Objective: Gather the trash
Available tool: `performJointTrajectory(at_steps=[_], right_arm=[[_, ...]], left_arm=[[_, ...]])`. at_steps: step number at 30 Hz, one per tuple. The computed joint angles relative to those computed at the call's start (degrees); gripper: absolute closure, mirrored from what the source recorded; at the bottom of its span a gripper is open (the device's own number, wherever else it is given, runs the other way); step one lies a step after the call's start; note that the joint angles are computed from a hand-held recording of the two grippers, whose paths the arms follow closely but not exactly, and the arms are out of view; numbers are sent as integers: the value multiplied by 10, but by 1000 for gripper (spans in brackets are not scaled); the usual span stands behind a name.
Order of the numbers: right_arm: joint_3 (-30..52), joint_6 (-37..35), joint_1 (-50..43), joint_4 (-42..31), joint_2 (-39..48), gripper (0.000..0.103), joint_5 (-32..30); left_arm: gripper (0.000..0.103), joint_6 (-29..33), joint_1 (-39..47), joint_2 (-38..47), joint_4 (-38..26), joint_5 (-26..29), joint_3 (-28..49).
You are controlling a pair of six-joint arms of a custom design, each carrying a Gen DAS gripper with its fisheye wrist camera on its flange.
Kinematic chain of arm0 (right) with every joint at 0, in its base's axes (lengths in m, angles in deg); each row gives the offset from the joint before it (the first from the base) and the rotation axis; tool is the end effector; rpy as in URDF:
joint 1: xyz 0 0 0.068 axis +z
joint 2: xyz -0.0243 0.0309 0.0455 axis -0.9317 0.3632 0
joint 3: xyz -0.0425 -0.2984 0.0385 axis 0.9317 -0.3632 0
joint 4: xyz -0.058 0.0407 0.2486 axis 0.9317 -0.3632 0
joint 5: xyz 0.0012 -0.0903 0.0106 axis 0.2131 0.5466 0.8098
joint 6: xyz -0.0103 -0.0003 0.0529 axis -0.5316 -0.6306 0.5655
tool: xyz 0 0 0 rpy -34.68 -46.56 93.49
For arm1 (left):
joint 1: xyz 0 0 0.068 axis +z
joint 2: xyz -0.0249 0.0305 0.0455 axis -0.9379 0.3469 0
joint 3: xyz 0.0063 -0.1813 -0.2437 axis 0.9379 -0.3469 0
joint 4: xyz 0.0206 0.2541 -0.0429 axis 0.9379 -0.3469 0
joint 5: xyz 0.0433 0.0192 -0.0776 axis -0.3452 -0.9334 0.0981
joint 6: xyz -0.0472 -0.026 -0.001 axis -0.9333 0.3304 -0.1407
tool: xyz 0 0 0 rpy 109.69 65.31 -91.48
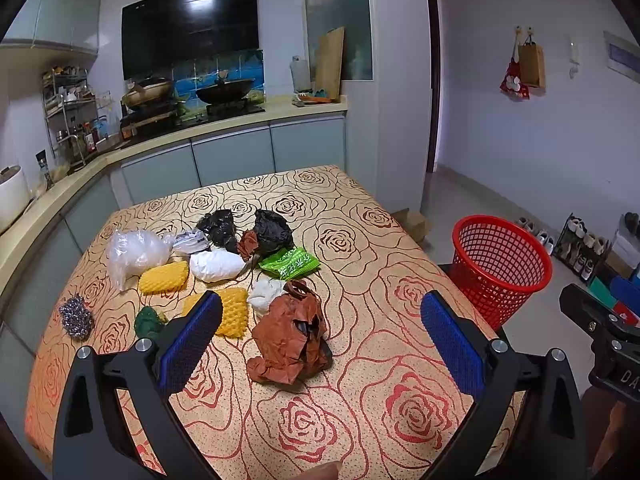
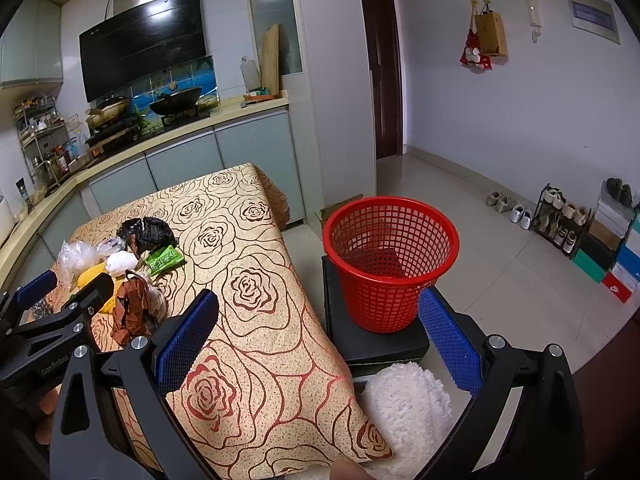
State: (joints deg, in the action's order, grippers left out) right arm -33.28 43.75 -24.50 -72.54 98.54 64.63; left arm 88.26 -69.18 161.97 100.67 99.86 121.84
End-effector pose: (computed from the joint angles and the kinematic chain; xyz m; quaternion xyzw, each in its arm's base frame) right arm 0.2510 0.2065 0.1352 0.2351 0.8535 -0.0585 0.4613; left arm 0.3525 -0.0077 0.1442 0.1893 0.8588 -0.0719 0.4706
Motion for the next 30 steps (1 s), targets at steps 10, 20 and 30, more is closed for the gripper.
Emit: performJointTrajectory(at_steps=[10, 20, 30], right_arm=[[1, 1, 0, -1, 1, 6, 0], [8, 6, 4, -2, 11, 6, 0], [9, 33, 7, -12, 22, 6, -1]], left_arm=[[7, 1, -2, -1, 2, -2, -3], [7, 0, -2, -1, 3, -2, -4], [7, 8, -10, 0, 9, -1, -12]])
